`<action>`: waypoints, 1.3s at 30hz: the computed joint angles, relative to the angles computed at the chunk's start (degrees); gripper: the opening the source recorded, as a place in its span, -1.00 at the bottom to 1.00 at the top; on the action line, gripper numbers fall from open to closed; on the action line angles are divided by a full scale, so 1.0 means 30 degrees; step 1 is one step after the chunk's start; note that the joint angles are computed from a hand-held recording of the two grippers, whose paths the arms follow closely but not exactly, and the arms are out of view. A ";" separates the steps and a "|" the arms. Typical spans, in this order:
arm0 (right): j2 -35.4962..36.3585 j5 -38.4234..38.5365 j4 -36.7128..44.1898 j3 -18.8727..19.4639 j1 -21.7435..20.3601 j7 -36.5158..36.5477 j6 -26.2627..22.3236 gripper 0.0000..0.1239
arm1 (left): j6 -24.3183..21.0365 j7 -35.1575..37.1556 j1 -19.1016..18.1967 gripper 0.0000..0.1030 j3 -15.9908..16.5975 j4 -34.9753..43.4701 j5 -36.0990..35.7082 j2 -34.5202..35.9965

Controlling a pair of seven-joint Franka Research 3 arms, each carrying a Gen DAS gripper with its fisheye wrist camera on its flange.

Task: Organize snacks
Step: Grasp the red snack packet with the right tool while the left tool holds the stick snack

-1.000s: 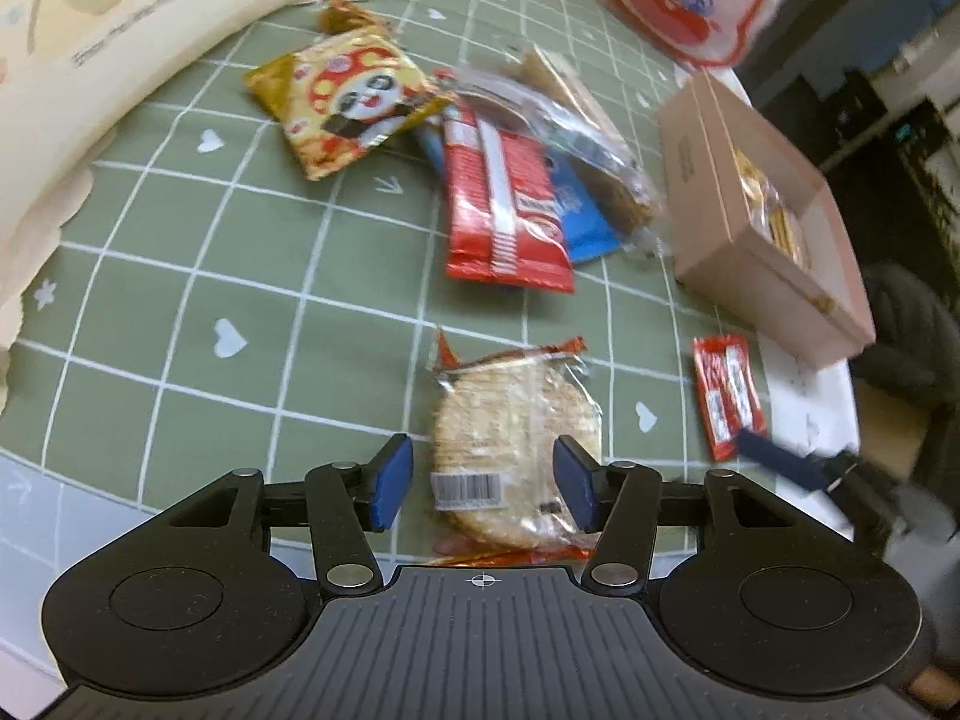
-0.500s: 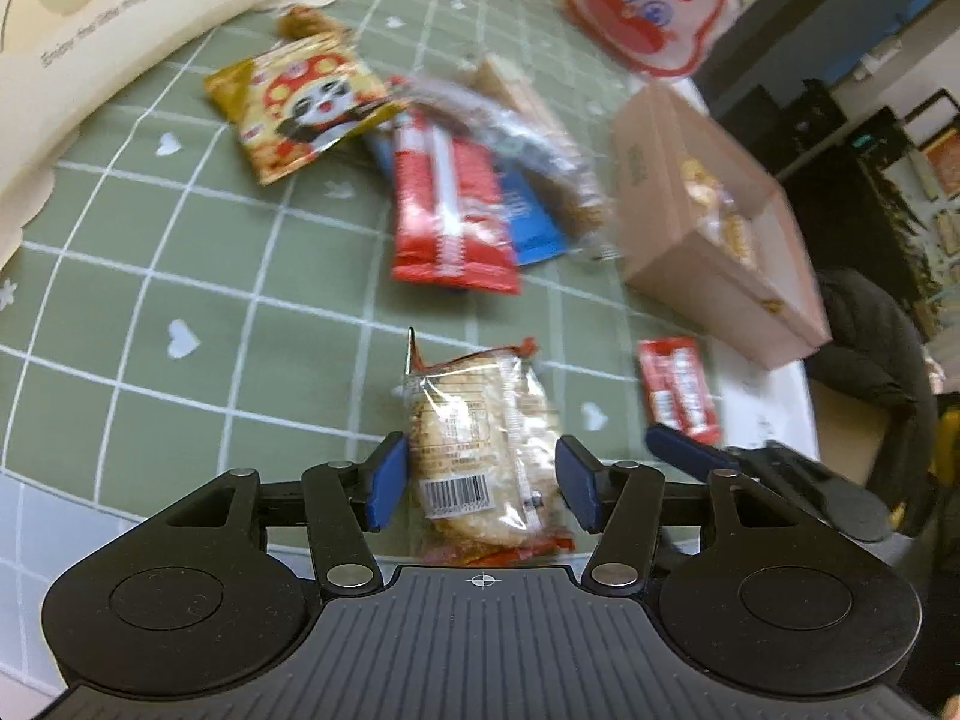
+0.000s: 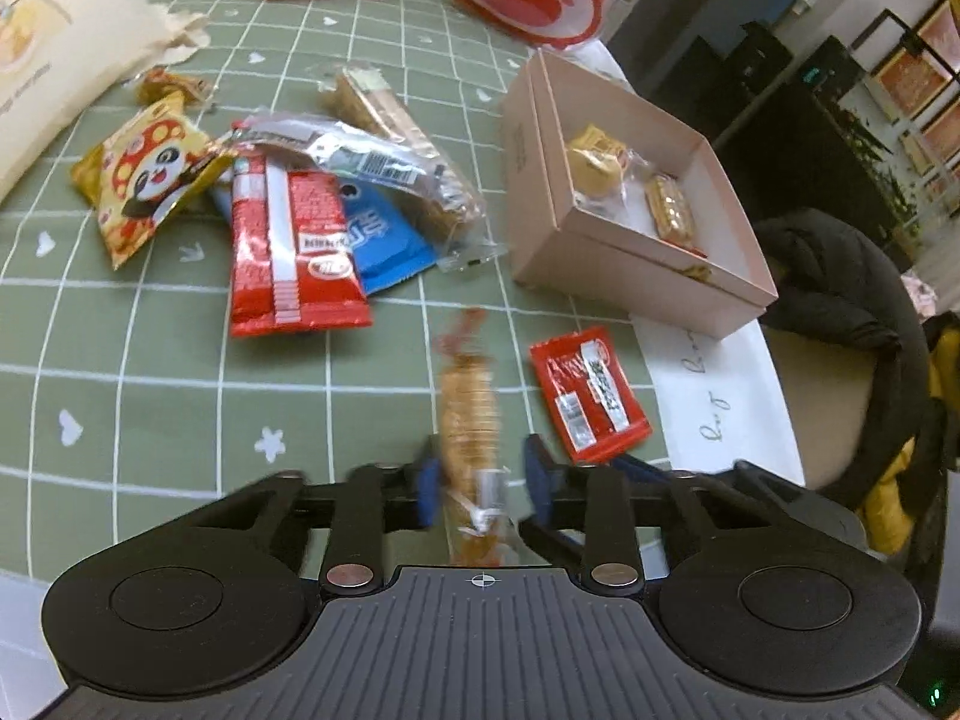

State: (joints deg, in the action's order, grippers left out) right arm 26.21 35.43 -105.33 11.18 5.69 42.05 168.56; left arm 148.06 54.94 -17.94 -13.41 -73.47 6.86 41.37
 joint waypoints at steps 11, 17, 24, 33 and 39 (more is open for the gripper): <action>-0.0072 0.0016 -0.0704 0.0041 -0.0147 0.0779 0.2865 0.28 | -0.0858 0.0183 -0.0579 -0.55 0.0633 -0.0586 0.1305 -0.0768; 0.0898 -0.1701 0.0727 -0.0778 0.0161 0.2504 0.1761 0.28 | 0.0183 -0.0784 -0.0024 -0.55 0.0367 -0.3265 0.0936 -0.2351; 0.2161 -0.2474 0.2595 -0.0987 0.0348 0.4147 0.0716 0.28 | 0.1068 -0.0745 0.0657 -0.55 -0.0228 -0.4679 0.0211 -0.3053; 0.2344 -0.3511 0.3377 -0.0528 -0.0258 0.3324 -0.1091 -0.03 | 0.1075 0.0729 0.1061 -0.55 -0.0977 -0.4602 -0.0958 -0.2869; 0.0388 -0.2010 0.1139 -0.0313 -0.0797 0.1943 -0.1068 -0.18 | 0.0548 0.2006 0.1136 -0.55 -0.1466 -0.4125 -0.1656 -0.2588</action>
